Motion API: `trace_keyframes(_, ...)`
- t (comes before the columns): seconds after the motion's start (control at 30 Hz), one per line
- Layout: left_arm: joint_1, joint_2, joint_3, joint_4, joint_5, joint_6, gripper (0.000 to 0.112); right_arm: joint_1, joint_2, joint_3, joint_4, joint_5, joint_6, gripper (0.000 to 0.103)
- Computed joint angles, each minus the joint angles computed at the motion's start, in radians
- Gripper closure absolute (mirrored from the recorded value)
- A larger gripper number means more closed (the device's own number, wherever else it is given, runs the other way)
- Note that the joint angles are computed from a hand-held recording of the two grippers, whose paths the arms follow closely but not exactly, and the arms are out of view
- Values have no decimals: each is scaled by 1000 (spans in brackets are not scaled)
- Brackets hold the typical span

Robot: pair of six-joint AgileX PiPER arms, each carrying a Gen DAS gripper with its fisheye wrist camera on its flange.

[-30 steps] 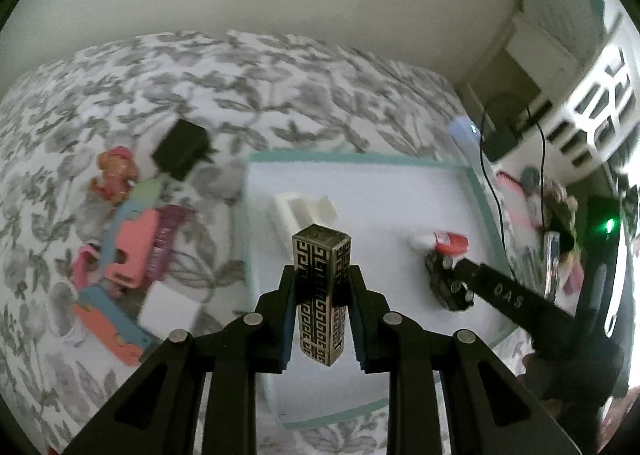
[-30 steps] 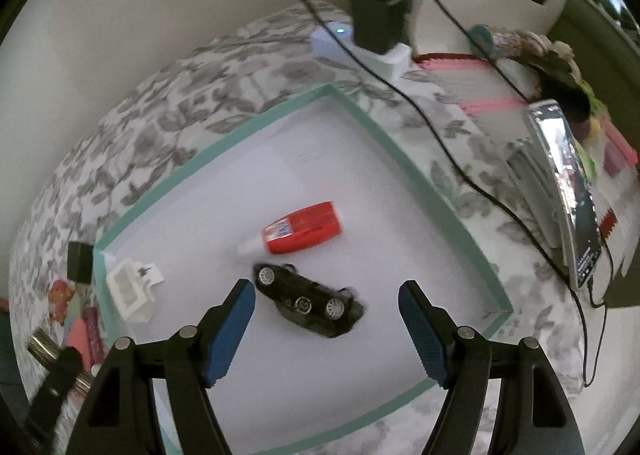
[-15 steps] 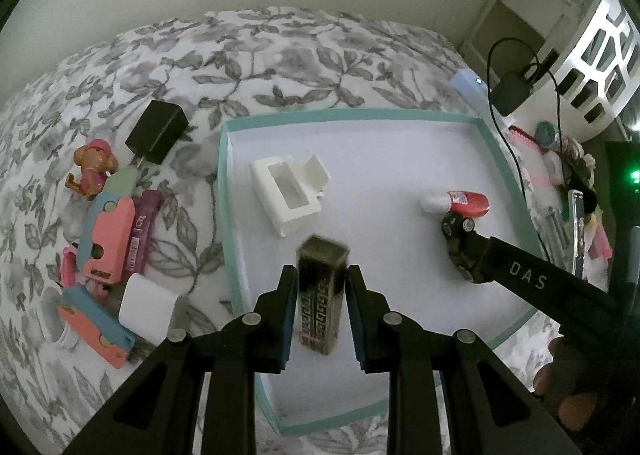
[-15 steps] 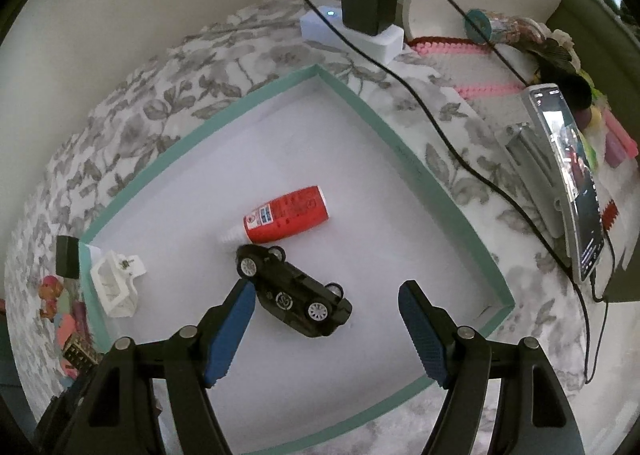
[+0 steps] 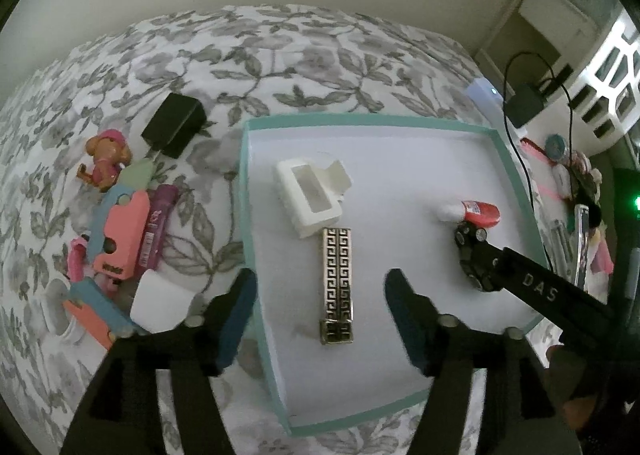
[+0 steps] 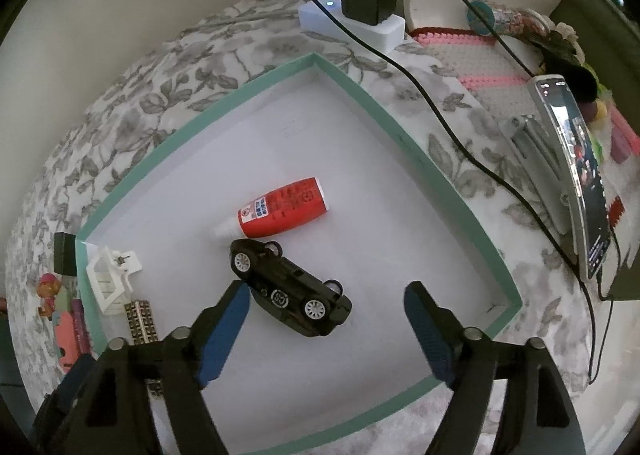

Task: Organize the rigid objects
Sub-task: 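Move the left tool to the white watch while the right tool reaches the white cube charger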

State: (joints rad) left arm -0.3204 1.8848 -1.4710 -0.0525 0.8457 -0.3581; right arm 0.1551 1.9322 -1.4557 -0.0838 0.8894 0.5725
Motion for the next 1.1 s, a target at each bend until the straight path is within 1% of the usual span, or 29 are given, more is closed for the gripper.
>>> trace_keyframes(0.07,6,-2,-1,4,2,-11,42,1,0,1,-13,-3,12,8)
trace_keyframes(0.1,8,-6,0,14,3,-21,41,1,-3,4,-18,-7,17,8)
trace_keyframes(0.17,11,-13,2,33,3,-39,31,-5,-10,15,-15,-20,22,6)
trace_keyframes(0.3,28,-25,6,65,5,-77,31,-15,-30,38,-9,-51,36,1)
trace_keyframes(0.33,33,-27,7,77,6,-91,26,-17,-35,43,-10,-60,39,1)
trace_keyframes(0.37,40,-29,9,93,8,-111,18,-18,-41,50,-10,-71,40,1)
trace_keyframes(0.43,54,-34,15,110,10,-137,14,-21,-52,61,-7,-91,38,0)
trace_keyframes(0.63,113,-42,28,117,24,-167,14,-2,-59,62,-18,-109,38,0)
trace_keyframes(0.8,177,-39,21,116,68,-167,14,16,-55,57,15,-132,-13,0)
trace_keyframes(1.03,280,-78,45,183,105,-207,14,29,-69,84,205,-221,-195,0)
trace_keyframes(1.1,308,-89,50,194,107,-207,14,48,-73,85,235,-235,-238,0)
